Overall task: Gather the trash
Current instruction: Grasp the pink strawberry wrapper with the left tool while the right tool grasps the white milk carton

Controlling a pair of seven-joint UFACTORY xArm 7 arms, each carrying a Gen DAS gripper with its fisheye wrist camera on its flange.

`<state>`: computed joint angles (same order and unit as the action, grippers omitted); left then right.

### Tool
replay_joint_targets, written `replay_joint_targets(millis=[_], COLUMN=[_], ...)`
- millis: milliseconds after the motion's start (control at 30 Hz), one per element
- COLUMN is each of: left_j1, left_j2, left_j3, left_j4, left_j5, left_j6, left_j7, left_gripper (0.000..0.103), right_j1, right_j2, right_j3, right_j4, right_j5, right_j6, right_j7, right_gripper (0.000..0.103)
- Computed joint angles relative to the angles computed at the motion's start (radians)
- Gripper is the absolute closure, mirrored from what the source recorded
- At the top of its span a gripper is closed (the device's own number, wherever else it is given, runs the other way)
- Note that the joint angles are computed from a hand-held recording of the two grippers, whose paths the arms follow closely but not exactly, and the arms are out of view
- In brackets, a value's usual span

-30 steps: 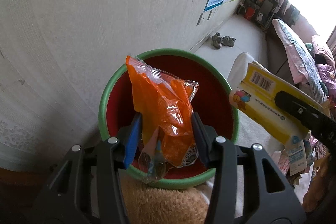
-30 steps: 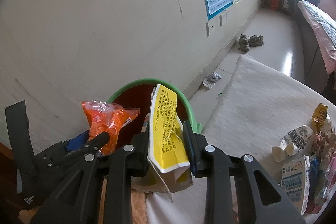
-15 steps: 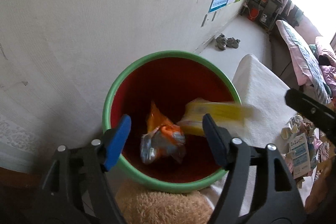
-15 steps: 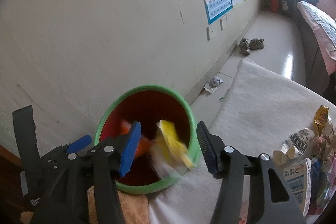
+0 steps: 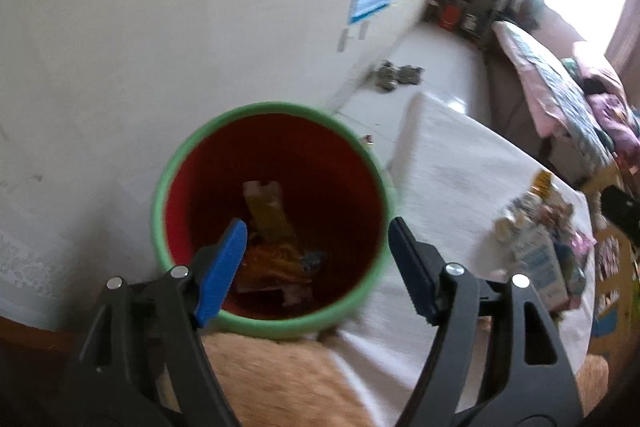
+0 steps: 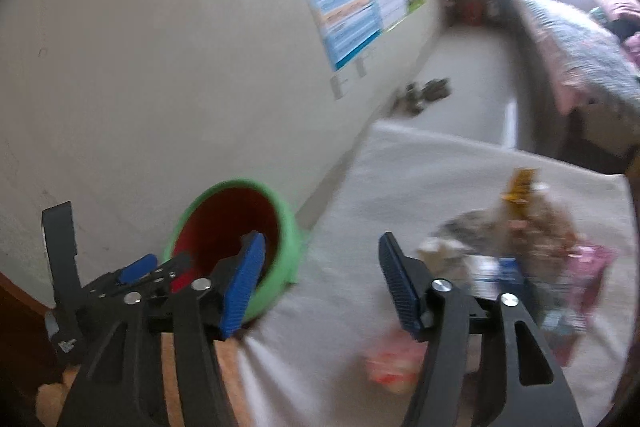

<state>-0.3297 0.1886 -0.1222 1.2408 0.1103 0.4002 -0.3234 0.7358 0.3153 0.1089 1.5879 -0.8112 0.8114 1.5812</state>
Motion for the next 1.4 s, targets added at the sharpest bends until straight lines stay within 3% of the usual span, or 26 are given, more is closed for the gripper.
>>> replay_joint_targets(millis=[167, 267, 467, 733, 1033, 1133, 1200, 1400], left_j1=[-0.027, -0.057, -0.118, -0.207, -0.25, -0.251, -0.247, -0.219], left_j2=[0.004, 0.013, 0.046, 0.139, 0.301, 0.323, 0.312, 0.245], left_j3=[-0.056, -0.078, -0.104, -0.088, -0.091, -0.091, -0.09, -0.092], left_j4=[0.017, 0.029, 0.055, 0.118, 0.274, 0.298, 0.279, 0.211], left_j5=[-0.078, -0.1, -0.121, -0.025, -0.027, -0.054, -0.067, -0.114], left_j6=[0.012, 0.023, 0.073, 0.123, 0.29, 0.329, 0.31, 0.278], left_j7=[0.076, 0.109, 0.165, 0.171, 0.221, 0.232, 0.232, 0.222], left_gripper=[0.03, 0.028, 0.028, 0.026, 0.026, 0.035, 0.045, 0.048], right_j1=[0.003, -0.03, -0.115, -0.217, -0.307, -0.318, -0.321, -0.305], right_j2=[-0.203, -0.294, -0.405, -0.498, -0.541, -0.525, -0.508, -0.434], right_j3=[0.027, 0.061, 0.114, 0.185, 0.249, 0.254, 0.253, 0.234], right_j4=[-0.208, -0.304, -0.448, -0.584, -0.653, -0.651, -0.646, -0.612], right_j5=[-0.078, -0.083, -0.046, 0.0, 0.056, 0.064, 0.063, 0.078], right_j6=[0.165, 0.208, 0.148, 0.063, 0.003, -0.025, -0.051, -0.102], right_j7=[0.172, 0.234, 0.291, 0.366, 0.384, 0.37, 0.364, 0.323], right_gripper=[0.037, 0.036, 0.035, 0.035, 0.034, 0.034, 0.034, 0.035])
